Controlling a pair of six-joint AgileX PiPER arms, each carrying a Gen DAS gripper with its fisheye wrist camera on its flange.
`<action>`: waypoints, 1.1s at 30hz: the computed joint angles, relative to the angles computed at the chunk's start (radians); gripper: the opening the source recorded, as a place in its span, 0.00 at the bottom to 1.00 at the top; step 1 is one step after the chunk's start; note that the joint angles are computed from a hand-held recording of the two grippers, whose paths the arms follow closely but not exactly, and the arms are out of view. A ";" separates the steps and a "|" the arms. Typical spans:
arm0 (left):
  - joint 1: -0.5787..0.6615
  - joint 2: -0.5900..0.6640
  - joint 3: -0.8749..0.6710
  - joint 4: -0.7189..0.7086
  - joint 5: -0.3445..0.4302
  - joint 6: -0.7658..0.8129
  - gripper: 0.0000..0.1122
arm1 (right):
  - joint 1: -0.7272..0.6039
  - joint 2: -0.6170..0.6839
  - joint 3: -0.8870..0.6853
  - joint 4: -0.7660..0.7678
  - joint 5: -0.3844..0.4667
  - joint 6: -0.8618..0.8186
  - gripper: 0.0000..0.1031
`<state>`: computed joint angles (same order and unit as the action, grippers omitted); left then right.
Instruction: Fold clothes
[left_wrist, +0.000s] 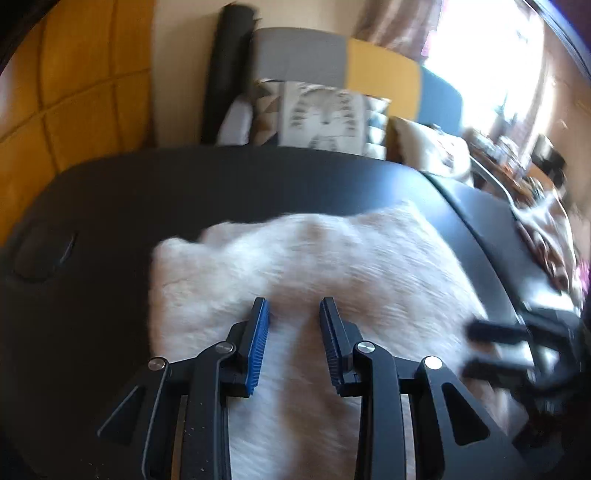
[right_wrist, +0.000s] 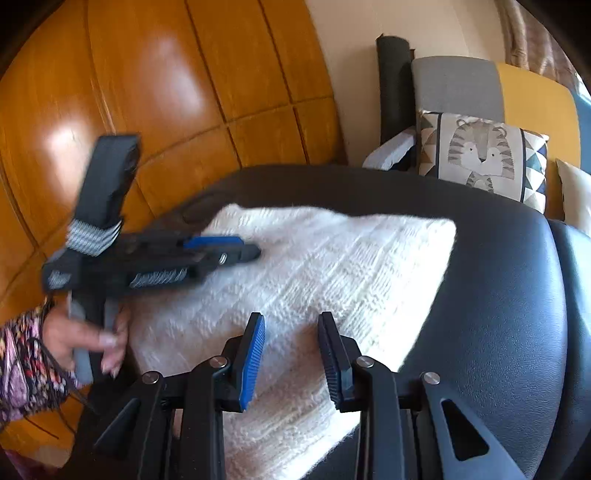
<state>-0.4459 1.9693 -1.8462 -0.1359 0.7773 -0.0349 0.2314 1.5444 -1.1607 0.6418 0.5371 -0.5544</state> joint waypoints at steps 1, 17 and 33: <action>0.014 0.007 -0.001 -0.015 -0.004 0.021 0.28 | 0.011 0.004 0.001 -0.029 -0.011 0.007 0.29; -0.066 -0.045 0.153 0.066 -0.130 -0.135 0.28 | -0.011 0.005 -0.014 -0.135 0.081 -0.014 0.28; -0.151 -0.088 0.188 0.162 -0.130 -0.210 0.38 | -0.060 -0.193 0.081 -0.182 0.099 0.037 0.30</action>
<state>-0.5967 1.8810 -1.6579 0.0259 0.6477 -0.2447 0.1712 1.3511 -1.0794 0.4597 0.6363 -0.5171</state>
